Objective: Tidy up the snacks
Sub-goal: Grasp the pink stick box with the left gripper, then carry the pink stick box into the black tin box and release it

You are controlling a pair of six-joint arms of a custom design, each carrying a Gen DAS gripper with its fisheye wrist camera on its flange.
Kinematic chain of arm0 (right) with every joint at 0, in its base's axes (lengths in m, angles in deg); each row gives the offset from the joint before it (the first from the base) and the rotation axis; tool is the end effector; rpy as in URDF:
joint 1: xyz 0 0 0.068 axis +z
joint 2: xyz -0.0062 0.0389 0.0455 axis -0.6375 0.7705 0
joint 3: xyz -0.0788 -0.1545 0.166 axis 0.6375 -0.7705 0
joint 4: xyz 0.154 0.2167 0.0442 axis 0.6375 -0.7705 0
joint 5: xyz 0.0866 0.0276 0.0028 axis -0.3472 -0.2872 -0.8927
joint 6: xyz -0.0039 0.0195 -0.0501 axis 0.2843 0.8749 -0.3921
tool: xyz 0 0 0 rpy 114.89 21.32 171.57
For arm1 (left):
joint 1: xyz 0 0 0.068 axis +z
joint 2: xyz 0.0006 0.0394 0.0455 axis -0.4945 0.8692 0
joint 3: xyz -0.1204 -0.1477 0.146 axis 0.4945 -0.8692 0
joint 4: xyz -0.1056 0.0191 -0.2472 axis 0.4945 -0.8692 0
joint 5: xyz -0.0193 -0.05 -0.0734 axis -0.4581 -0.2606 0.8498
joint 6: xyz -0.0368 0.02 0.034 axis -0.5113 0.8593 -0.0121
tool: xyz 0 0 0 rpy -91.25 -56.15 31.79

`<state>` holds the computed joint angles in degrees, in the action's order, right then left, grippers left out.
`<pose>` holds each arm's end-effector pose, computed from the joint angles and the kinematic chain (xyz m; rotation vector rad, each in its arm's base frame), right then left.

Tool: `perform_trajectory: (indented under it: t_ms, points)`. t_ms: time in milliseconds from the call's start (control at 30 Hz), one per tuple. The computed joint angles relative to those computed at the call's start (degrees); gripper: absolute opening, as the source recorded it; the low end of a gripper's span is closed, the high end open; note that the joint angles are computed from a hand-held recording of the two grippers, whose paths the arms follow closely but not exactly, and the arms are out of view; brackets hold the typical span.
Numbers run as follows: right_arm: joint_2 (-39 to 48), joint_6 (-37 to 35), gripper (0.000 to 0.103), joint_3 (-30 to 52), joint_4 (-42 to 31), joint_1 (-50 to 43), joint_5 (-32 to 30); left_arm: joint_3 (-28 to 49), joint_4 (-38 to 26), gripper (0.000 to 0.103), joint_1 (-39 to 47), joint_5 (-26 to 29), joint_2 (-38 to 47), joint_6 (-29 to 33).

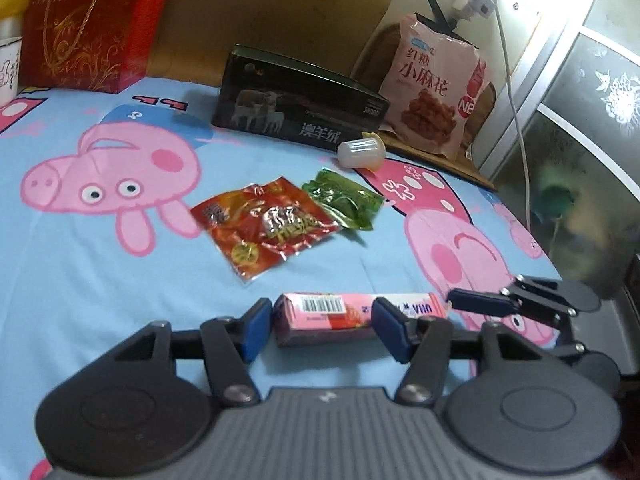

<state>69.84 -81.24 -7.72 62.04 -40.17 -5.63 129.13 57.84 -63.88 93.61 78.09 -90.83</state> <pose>0.2959 0.0175 0.0095 -0.8159 2.0262 0.4236 0.2886 -0.2002 0.0287 0.2319 2.3253 -0.6357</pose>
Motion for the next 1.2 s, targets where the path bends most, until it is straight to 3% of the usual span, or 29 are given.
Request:
perform_trajectory:
  t_ms: [233, 400, 433, 500, 600, 733, 867, 967, 1200]
  points:
    - [-0.40, 3.32, 0.043, -0.58, -2.79, -3.24, -3.88, -5.07, 1.73, 0.055, 2.89, 2.61, -4.48, -0.78]
    - [1.95, 4.80, 0.038, 2.77, -3.52, 0.35, -1.80, -1.54, -0.56, 0.042, 3.78, 6.48, -0.98, -1.16]
    - [2.38, 5.51, 0.033, 2.90, -2.79, 1.24, -1.05, -1.60, 0.47, 0.043, 3.22, 5.33, -0.53, -1.15]
    - [2.53, 5.71, 0.032, 3.29, -2.33, 2.53, 0.12, -1.06, -0.99, 0.044, 2.05, 3.03, -1.02, -0.13]
    - [1.32, 4.66, 0.032, 2.83, -2.64, 2.27, 0.85, 0.35, -2.44, 0.043, 2.97, 6.02, -0.89, -0.62]
    - [-0.27, 3.56, 0.032, 3.61, -5.37, -0.33, -0.44, 4.18, -3.79, 0.044, 2.36, 7.47, 1.87, 0.18]
    - [1.09, 2.87, 0.032, 5.18, -8.38, -1.71, 0.98, 7.64, -5.71, 0.042, -0.14, 4.63, 3.60, 3.47]
    - [-0.19, 3.16, 0.032, 5.06, -9.47, -2.89, 0.80, 10.98, -8.62, 0.042, 0.45, 6.92, 4.30, 4.70]
    - [-1.47, 9.96, 0.032, 10.93, -6.94, -2.54, 0.78, 21.83, -12.69, 0.043, 3.84, 6.86, 3.89, 8.45]
